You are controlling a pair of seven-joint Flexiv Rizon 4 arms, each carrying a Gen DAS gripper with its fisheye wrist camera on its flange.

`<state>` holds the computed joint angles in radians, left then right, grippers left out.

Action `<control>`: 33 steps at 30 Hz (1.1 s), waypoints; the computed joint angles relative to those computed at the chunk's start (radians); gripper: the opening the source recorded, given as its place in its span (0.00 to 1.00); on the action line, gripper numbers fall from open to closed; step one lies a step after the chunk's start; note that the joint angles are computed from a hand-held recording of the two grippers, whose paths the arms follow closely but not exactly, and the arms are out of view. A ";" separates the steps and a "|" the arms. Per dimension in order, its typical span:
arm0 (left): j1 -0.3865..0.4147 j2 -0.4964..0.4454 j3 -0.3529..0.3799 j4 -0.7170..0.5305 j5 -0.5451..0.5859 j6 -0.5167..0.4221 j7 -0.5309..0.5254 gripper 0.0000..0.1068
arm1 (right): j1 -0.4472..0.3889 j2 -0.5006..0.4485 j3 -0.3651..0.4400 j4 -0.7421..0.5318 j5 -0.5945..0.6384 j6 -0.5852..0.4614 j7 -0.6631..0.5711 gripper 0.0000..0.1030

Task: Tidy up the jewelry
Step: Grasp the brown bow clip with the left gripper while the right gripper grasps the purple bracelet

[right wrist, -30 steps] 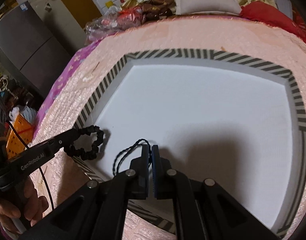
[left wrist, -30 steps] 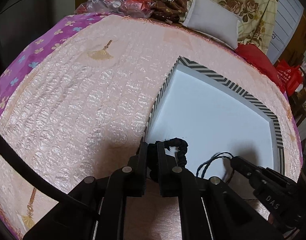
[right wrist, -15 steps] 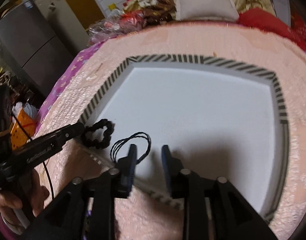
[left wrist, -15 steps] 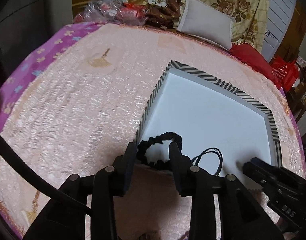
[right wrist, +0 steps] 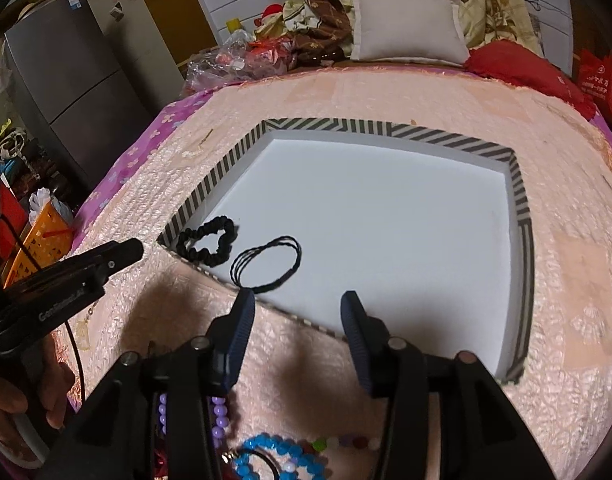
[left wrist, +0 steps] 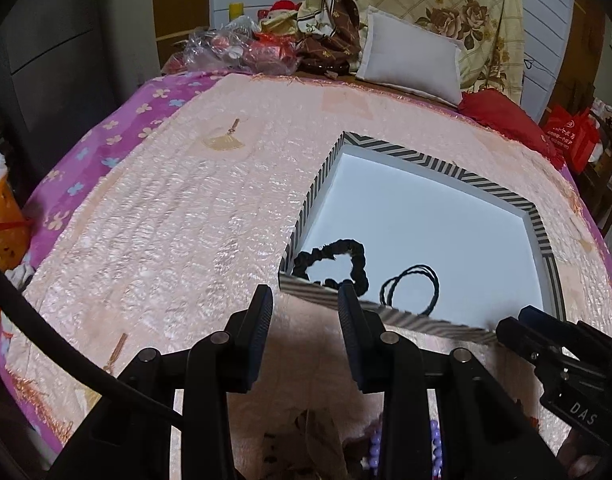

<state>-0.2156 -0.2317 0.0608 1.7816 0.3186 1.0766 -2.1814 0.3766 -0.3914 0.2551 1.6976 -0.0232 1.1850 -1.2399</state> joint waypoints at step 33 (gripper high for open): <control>0.003 0.176 -0.118 0.440 -0.626 0.122 0.355 0.26 | -0.007 0.103 0.085 0.096 0.267 -0.079 -0.311 0.53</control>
<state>-0.2125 -0.0557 -0.0569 2.2214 -0.3073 1.1986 -1.8260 0.3695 -0.2885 0.3397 1.7939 0.2440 1.1065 -1.5505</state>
